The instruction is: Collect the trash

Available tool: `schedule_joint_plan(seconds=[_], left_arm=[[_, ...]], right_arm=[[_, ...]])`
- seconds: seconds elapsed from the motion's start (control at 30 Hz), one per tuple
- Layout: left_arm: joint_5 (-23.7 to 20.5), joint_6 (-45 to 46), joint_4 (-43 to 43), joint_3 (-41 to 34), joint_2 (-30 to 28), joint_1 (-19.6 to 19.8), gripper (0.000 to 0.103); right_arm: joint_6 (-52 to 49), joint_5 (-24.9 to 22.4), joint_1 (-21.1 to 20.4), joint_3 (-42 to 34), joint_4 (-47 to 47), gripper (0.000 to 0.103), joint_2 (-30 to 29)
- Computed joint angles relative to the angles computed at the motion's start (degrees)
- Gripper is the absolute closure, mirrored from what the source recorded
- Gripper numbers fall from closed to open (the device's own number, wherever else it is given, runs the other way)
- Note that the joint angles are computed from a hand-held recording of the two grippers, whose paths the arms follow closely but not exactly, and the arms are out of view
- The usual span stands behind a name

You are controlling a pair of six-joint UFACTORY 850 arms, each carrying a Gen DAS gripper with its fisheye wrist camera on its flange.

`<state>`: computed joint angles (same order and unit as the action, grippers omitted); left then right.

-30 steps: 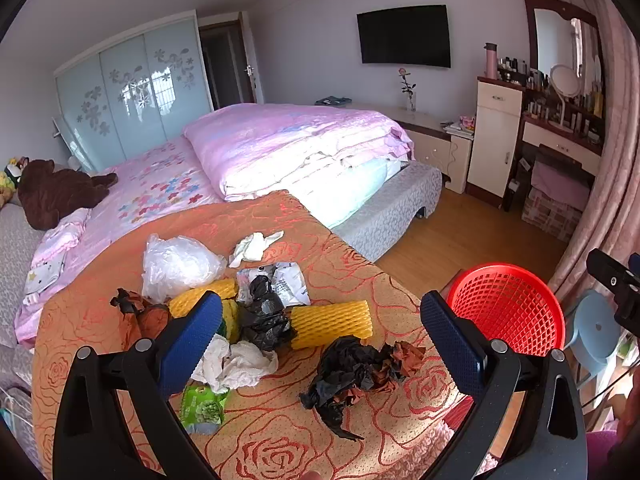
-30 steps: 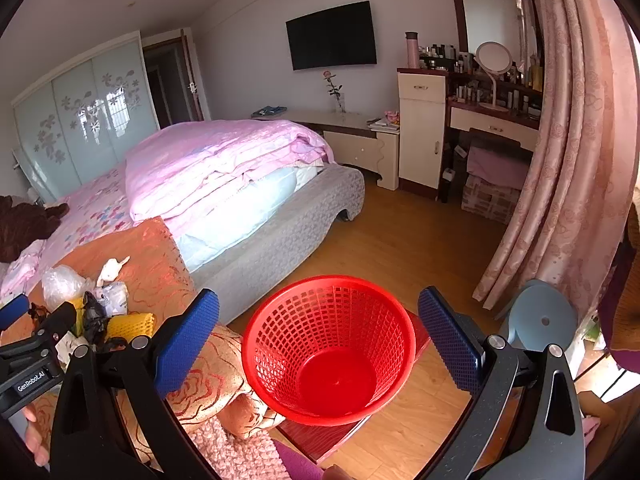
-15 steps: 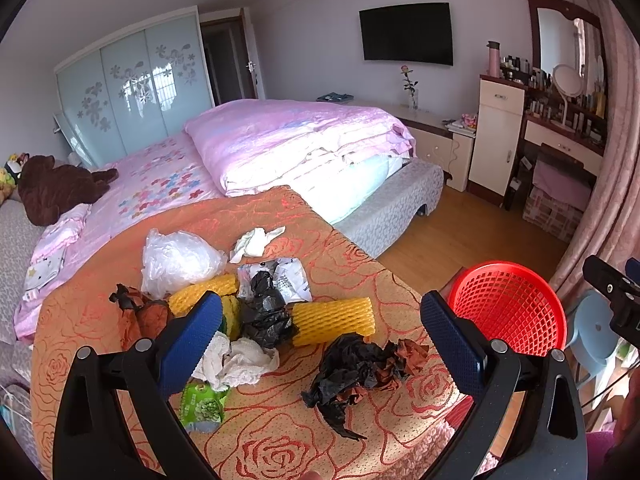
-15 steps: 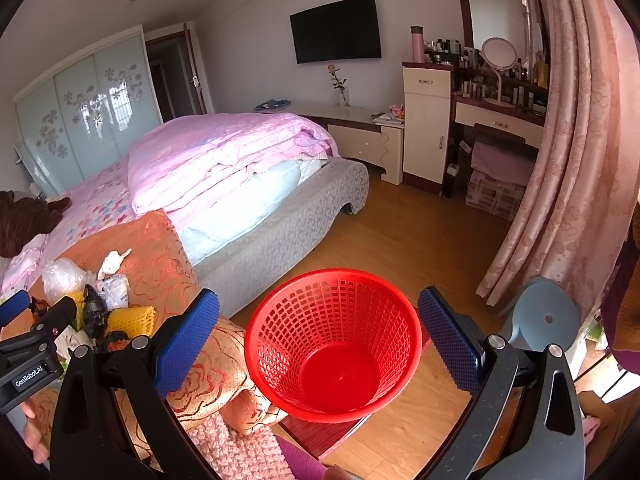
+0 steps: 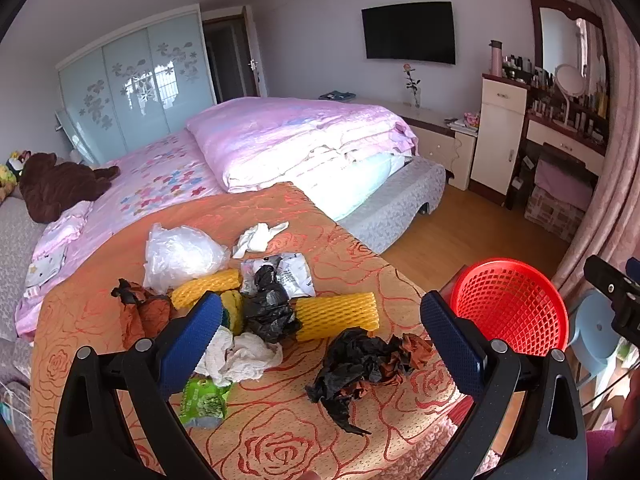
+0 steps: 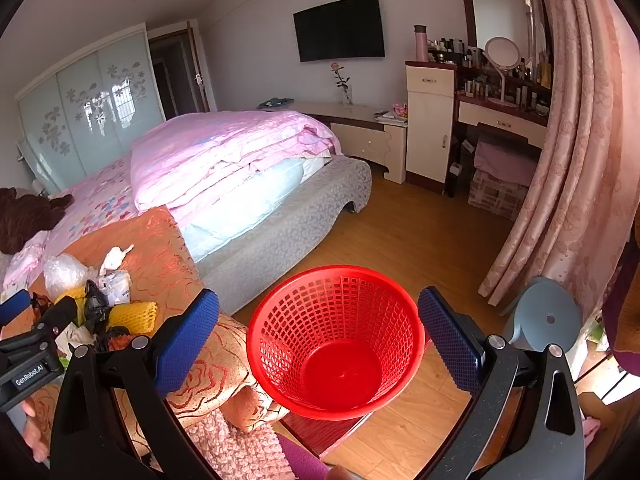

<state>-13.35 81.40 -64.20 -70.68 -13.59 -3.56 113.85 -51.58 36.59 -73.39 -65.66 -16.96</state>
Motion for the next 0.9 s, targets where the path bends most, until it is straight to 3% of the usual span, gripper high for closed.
schedule_joint_plan(seconds=[0.47, 0.9], left_arm=[[-1.6, -8.8, 8.9, -2.6, -1.4, 1.7, 0.007], [-9.2, -20.1, 15.2, -10.7, -6.0, 10.3, 0.007]], right_arm=[[-1.3, 1.8, -0.3, 0.0, 1.1, 0.006, 0.1], [-4.2, 7.0, -0.7, -0.1, 2.4, 0.006, -0.5]])
